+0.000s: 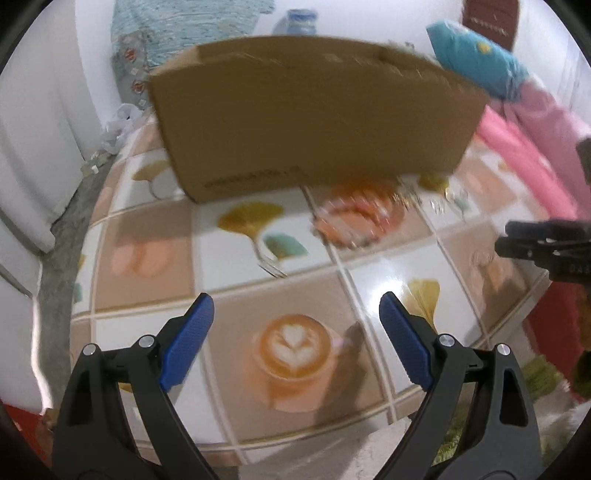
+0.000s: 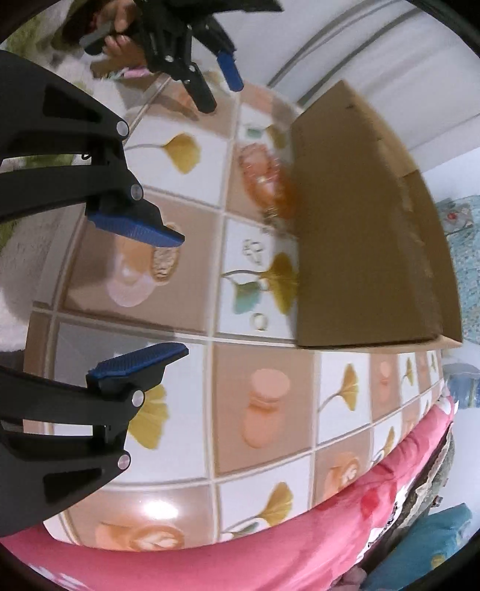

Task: Organize jewelry
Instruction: 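Move both tools back from the box toward the jewelry on the table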

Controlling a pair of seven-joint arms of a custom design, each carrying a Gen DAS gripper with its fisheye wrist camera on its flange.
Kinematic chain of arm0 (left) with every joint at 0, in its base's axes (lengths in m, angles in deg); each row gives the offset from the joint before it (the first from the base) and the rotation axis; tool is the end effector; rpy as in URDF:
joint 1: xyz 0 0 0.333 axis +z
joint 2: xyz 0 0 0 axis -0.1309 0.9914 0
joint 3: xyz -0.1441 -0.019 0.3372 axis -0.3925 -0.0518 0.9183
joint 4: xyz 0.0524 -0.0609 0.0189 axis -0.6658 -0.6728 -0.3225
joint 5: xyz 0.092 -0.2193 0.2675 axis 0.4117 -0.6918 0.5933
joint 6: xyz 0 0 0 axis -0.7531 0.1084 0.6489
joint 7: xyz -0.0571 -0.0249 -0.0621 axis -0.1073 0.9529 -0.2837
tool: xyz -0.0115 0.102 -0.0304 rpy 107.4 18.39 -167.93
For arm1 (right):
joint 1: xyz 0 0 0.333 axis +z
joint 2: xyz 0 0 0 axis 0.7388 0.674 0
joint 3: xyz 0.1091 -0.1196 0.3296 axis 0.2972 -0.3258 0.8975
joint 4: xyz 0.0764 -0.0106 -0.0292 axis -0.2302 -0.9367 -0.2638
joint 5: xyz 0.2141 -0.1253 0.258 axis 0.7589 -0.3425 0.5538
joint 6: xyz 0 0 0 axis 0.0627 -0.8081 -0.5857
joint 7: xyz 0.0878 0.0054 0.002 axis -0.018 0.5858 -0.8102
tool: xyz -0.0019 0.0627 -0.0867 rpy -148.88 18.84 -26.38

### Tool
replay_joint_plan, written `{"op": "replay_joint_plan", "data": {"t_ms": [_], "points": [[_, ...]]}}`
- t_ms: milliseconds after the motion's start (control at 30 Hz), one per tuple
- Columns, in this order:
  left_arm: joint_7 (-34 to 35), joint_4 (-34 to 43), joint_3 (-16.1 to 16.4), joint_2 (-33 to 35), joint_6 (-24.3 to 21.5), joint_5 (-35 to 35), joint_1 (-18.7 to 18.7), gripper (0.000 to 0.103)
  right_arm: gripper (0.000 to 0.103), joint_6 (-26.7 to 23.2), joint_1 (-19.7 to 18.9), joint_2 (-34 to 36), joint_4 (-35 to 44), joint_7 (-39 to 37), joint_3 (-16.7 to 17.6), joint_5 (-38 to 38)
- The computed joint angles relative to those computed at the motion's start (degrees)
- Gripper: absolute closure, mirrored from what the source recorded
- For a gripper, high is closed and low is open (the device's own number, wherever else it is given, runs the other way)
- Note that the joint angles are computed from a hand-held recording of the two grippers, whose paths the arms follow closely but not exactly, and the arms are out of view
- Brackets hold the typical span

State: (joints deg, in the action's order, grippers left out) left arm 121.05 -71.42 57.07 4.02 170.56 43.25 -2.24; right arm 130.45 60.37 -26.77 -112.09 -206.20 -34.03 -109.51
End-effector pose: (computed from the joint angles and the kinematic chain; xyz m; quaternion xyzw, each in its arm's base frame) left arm 0.4232 0.0609 0.5574 -0.4837 0.8203 -0.2682 0.1455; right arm 0.3789 0.1932 0.3800 -0.6686 0.6803 -0.1544 0.2574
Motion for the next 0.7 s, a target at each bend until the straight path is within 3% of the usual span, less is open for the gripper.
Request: {"op": "replay_joint_plan", "data": {"t_ms": [167,333,467,533,700], "points": [[-0.9,-4.5,-2.5,-1.1,6.2,2.2,-0.9,0.016,0.046,-12.1,3.8,0.6,1.6,0.9,2.9,-2.0],[-1.1,-5.8,-1.3,-1.1,8.7,0.8,-2.5,0.008,0.028,-12.8,5.1,1.6,2.5,9.0,2.7,-8.6],[0.1,-6.5,-0.7,-1.3,10.2,-0.1,-3.4,0.007,0.011,-13.5,5.7,2.3,2.8,9.5,2.8,-9.3],[-0.4,-6.4,-0.9,-1.3,10.2,0.2,-3.2,0.007,0.007,-13.1,5.7,2.5,2.9,9.6,2.6,-9.0],[-1.4,-6.7,-1.0,-1.6,10.4,0.5,-3.2,0.007,0.006,-12.6,5.6,2.7,3.0,10.6,2.4,-9.7]]}}
